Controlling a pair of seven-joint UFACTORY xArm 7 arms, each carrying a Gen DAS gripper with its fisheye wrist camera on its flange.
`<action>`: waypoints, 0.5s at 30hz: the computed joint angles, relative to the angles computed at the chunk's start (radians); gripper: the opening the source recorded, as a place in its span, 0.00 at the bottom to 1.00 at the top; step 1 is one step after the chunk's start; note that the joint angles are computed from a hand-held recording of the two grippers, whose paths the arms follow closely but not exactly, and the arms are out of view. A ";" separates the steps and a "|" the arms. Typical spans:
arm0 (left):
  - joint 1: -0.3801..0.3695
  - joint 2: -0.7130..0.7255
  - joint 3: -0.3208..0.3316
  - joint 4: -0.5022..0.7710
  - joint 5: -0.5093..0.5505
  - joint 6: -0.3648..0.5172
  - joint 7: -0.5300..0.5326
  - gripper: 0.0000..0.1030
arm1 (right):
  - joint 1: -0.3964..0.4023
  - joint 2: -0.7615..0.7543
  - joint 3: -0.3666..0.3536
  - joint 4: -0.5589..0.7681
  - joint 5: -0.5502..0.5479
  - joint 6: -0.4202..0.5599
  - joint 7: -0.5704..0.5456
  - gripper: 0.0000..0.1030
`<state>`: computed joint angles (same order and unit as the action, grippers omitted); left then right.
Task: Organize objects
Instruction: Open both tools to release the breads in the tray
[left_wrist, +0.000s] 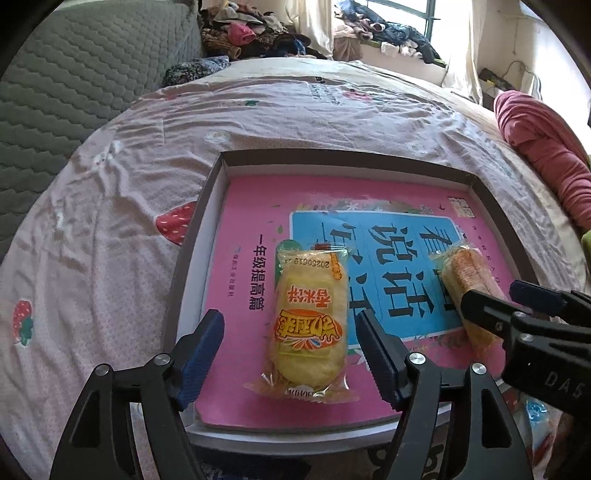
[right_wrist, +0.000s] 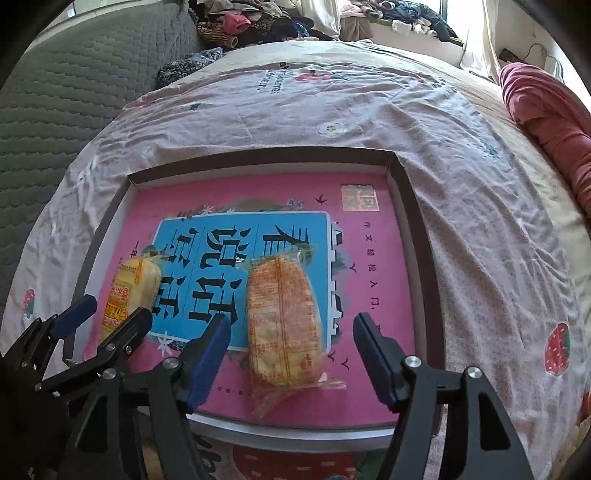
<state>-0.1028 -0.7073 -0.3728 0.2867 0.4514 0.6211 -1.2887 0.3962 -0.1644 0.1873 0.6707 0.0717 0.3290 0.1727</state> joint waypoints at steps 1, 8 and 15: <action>-0.004 -0.006 0.001 -0.001 -0.003 0.006 0.001 0.73 | 0.007 -0.005 -0.006 -0.003 0.018 0.003 -0.015 0.67; -0.033 -0.056 0.005 -0.006 -0.028 0.054 0.010 0.74 | 0.018 -0.048 -0.016 -0.028 0.061 0.010 -0.037 0.71; -0.072 -0.135 0.021 -0.015 -0.073 0.094 0.026 0.74 | 0.026 -0.112 -0.016 -0.057 0.070 0.035 -0.039 0.71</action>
